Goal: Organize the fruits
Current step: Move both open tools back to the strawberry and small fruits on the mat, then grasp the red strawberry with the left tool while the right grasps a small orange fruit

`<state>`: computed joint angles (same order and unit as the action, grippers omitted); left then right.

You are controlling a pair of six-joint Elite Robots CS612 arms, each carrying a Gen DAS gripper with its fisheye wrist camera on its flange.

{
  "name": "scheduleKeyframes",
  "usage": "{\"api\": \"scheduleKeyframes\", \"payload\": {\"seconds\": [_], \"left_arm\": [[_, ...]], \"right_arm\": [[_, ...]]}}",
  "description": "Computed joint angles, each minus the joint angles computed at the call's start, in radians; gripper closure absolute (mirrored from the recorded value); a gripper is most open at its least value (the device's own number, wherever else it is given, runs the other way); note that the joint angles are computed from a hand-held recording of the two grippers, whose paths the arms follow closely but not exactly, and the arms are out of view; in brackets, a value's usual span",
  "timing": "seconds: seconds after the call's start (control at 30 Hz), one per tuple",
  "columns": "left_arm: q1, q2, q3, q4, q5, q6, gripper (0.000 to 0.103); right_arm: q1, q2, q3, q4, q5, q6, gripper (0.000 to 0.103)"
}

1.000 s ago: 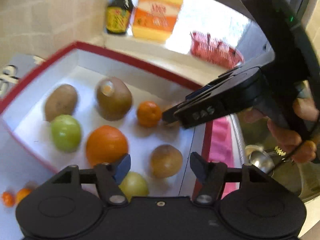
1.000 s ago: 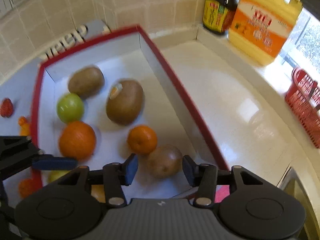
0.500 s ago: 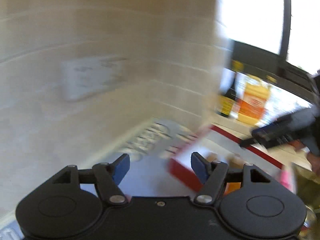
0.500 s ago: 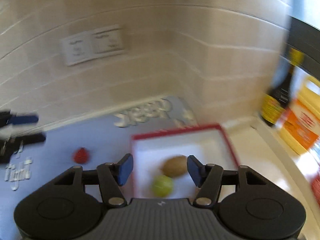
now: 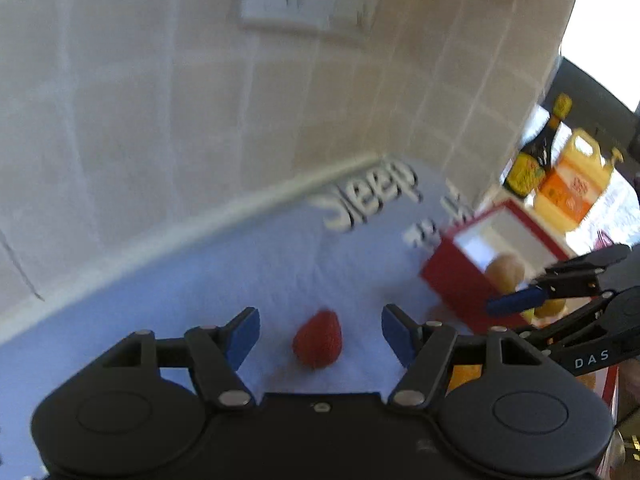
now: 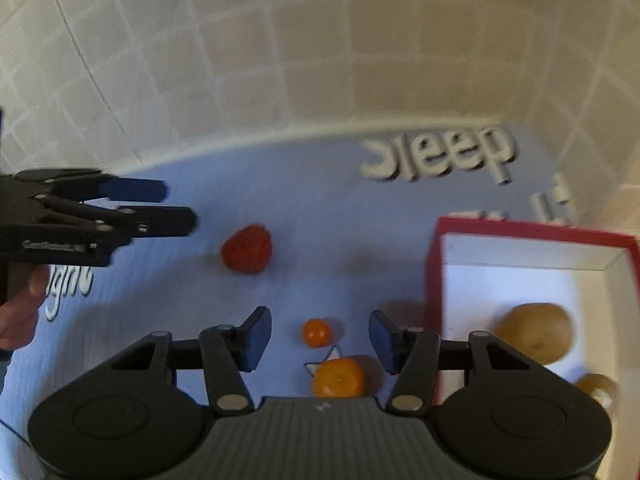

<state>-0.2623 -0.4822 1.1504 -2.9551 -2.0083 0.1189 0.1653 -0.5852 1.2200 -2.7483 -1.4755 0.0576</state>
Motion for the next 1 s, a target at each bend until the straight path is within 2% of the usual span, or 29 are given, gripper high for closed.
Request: {"api": "scheduleKeyframes", "payload": {"seconds": [0.1, 0.27, 0.4, 0.63, 0.8, 0.97, 1.0], "left_arm": [[0.005, 0.025, -0.03, 0.06, -0.044, 0.03, 0.023], [-0.003, 0.053, -0.064, 0.095, -0.034, 0.056, 0.023], [-0.007, 0.069, -0.089, 0.123, -0.03, 0.058, 0.023], [-0.016, 0.085, -0.11, 0.141, -0.02, 0.066, 0.023], [-0.021, 0.086, -0.108, 0.135, -0.008, 0.062, 0.033], [-0.025, 0.081, -0.099, 0.132, 0.004, 0.067, 0.038], [-0.027, 0.079, -0.096, 0.126, 0.015, 0.066, 0.041]], "right_arm": [[0.002, 0.03, -0.036, 0.044, 0.022, -0.019, 0.049], [0.004, 0.058, -0.073, 0.089, 0.033, -0.027, 0.049], [0.011, 0.079, -0.105, 0.121, 0.002, -0.038, 0.049], [0.009, 0.096, -0.115, 0.129, 0.002, -0.037, 0.056], [0.012, 0.1, -0.116, 0.119, -0.014, -0.04, 0.062], [0.013, 0.098, -0.105, 0.102, -0.02, -0.049, 0.065], [0.014, 0.098, -0.102, 0.097, -0.025, -0.05, 0.07]]}}
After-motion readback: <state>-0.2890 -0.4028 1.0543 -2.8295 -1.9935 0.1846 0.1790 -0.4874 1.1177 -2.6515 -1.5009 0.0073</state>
